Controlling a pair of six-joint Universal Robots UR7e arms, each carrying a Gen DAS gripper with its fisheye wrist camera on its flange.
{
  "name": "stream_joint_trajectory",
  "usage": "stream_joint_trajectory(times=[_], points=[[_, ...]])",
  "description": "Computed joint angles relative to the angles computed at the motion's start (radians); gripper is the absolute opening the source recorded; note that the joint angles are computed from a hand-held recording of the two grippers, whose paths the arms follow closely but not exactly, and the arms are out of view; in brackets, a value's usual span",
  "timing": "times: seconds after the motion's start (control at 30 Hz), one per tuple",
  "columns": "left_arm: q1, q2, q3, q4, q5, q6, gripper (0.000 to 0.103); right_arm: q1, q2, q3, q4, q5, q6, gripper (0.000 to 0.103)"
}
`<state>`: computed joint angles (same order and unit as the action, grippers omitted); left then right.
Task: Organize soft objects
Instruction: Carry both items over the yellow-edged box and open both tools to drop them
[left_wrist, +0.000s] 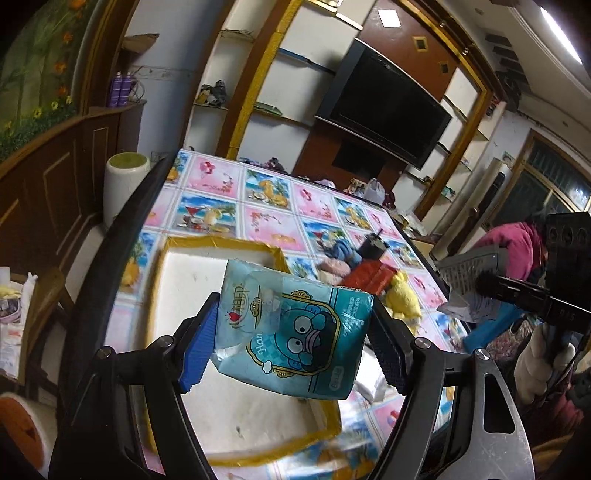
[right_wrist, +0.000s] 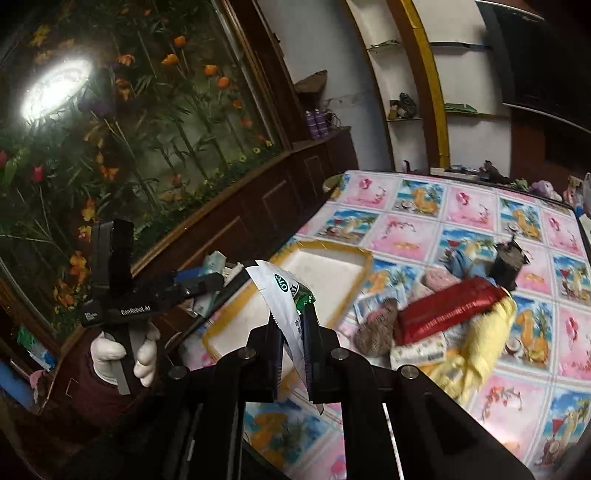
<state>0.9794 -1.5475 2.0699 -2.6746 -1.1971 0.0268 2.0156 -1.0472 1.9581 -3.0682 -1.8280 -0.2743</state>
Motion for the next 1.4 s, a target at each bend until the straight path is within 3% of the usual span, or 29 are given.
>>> stream_joint_trajectory(times=[0.13, 0.23, 0.37, 0.43, 0.57, 0.63, 0.77, 0.87, 1.1, 1.23, 1.4], points=[[0.046, 0.092, -0.111, 0.036, 0.039, -0.025, 0.076, -0.022, 0.113, -0.191, 0.119, 0.073, 0.029, 0.007], [0.092, 0.178, -0.175, 0.028, 0.049, -0.047, 0.076, -0.050, 0.222, -0.322, 0.200, 0.082, 0.077, 0.007], [0.168, 0.292, -0.281, 0.083, -0.021, -0.089, 0.076, -0.079, 0.335, -0.424, 0.250, 0.053, 0.124, 0.007], [0.186, 0.341, -0.317, 0.091, -0.012, -0.106, 0.076, -0.092, 0.373, -0.458, 0.267, 0.038, 0.142, 0.007], [0.234, 0.412, -0.384, 0.108, -0.066, -0.167, 0.077, -0.098, 0.439, -0.512, 0.246, -0.048, 0.143, 0.011], [0.266, 0.433, -0.413, 0.126, -0.130, -0.197, 0.077, -0.099, 0.460, -0.531, 0.237, -0.091, 0.142, 0.012], [0.282, 0.430, -0.410, 0.106, -0.154, -0.216, 0.078, -0.099, 0.443, -0.508, 0.213, -0.103, 0.131, 0.013], [0.265, 0.412, -0.399, 0.110, -0.091, -0.230, 0.078, -0.098, 0.413, -0.454, 0.163, -0.109, 0.105, 0.013], [0.139, 0.363, -0.236, -0.048, 0.297, -0.099, 0.078, -0.091, 0.310, -0.279, 0.058, -0.124, 0.034, 0.013], [0.148, 0.342, -0.141, -0.176, 0.309, -0.064, 0.082, -0.090, 0.246, -0.176, 0.008, -0.113, 0.026, 0.013], [0.152, 0.307, -0.115, -0.132, 0.302, -0.122, 0.084, -0.100, 0.184, -0.071, -0.063, -0.106, 0.034, 0.013]])
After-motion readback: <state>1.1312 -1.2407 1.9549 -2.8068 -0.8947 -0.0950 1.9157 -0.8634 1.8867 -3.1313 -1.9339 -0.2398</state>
